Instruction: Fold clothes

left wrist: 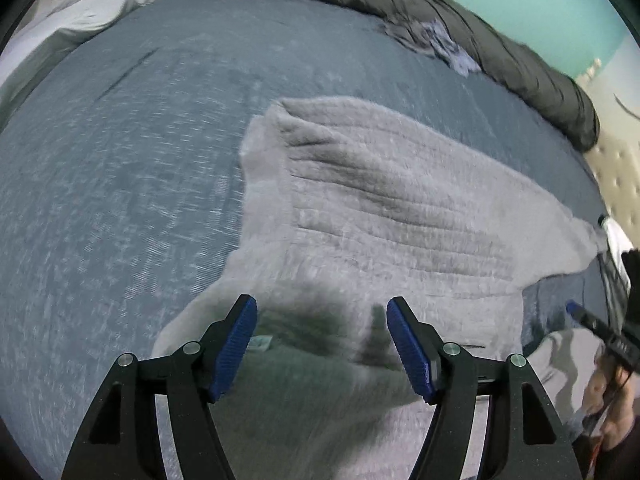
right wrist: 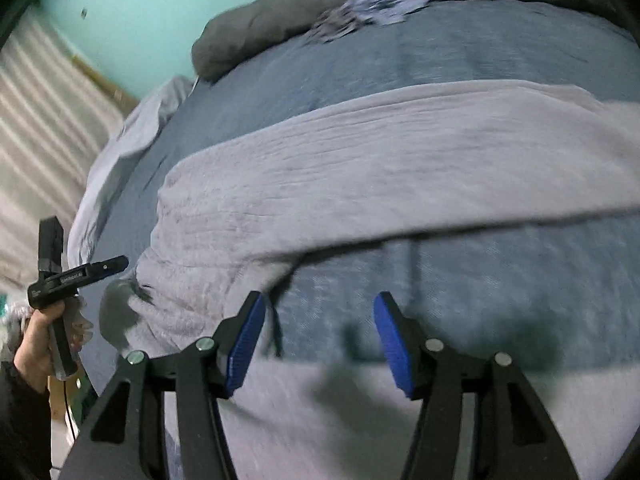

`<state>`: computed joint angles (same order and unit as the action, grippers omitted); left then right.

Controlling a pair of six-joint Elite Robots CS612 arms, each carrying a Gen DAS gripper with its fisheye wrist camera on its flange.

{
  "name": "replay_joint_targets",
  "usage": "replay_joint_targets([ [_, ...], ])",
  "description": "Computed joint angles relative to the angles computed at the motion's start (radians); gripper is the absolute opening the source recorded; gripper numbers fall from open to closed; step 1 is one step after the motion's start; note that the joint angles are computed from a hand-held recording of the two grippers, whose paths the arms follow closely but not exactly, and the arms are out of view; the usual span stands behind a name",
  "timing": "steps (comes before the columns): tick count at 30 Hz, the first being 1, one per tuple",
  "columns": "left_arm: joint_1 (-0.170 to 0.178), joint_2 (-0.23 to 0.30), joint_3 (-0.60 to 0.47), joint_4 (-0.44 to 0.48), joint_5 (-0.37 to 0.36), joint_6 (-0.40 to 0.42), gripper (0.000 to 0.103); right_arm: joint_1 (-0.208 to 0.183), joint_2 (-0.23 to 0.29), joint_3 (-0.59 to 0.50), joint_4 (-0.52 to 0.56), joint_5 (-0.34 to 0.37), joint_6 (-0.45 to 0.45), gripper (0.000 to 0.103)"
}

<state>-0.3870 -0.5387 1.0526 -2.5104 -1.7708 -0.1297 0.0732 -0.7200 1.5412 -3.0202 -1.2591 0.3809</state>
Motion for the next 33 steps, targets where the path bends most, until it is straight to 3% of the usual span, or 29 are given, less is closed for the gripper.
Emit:
replay_joint_targets([
  [6, -0.013, 0.009, 0.004, -0.009, -0.038, 0.054, 0.071, 0.021, 0.062, -0.14, 0.135, -0.018, -0.074, 0.063],
  [13, -0.039, -0.008, 0.043, -0.038, -0.014, 0.089, 0.071, 0.032, 0.108, -0.229, 0.253, -0.062, -0.122, 0.062],
  [15, -0.041, -0.004, 0.04, -0.047, -0.01, 0.071, 0.071, 0.04, 0.116, -0.251, 0.28, -0.094, -0.148, 0.052],
  [17, -0.041, 0.0, 0.037, -0.067, -0.003, 0.045, 0.071, 0.047, 0.125, -0.273, 0.306, -0.127, -0.174, 0.027],
  [18, -0.042, 0.0, 0.037, -0.078, 0.0, 0.032, 0.071, 0.05, 0.128, -0.28, 0.313, -0.142, -0.194, 0.019],
  [19, -0.042, 0.001, 0.036, -0.089, 0.004, 0.019, 0.071, 0.053, 0.13, -0.287, 0.32, -0.158, -0.214, 0.003],
  [25, -0.047, -0.004, 0.048, -0.187, 0.008, -0.066, 0.071, 0.054, 0.135, -0.313, 0.306, -0.193, -0.271, 0.0],
  [28, -0.05, -0.021, 0.084, -0.276, 0.04, -0.117, 0.071, 0.049, 0.134, -0.316, 0.293, -0.144, -0.28, 0.0],
  [30, -0.048, -0.028, 0.11, -0.338, 0.045, -0.175, 0.071, 0.049, 0.134, -0.319, 0.302, -0.088, -0.3, 0.003],
  [31, -0.046, -0.031, 0.123, -0.369, 0.048, -0.206, 0.071, 0.049, 0.134, -0.321, 0.308, -0.06, -0.311, 0.022],
  [32, -0.045, -0.033, 0.135, -0.4, 0.051, -0.236, 0.071, 0.049, 0.134, -0.323, 0.314, -0.032, -0.321, 0.053],
  [33, -0.044, -0.035, 0.148, -0.428, 0.05, -0.261, 0.071, 0.053, 0.136, -0.326, 0.317, -0.024, -0.336, 0.06],
])
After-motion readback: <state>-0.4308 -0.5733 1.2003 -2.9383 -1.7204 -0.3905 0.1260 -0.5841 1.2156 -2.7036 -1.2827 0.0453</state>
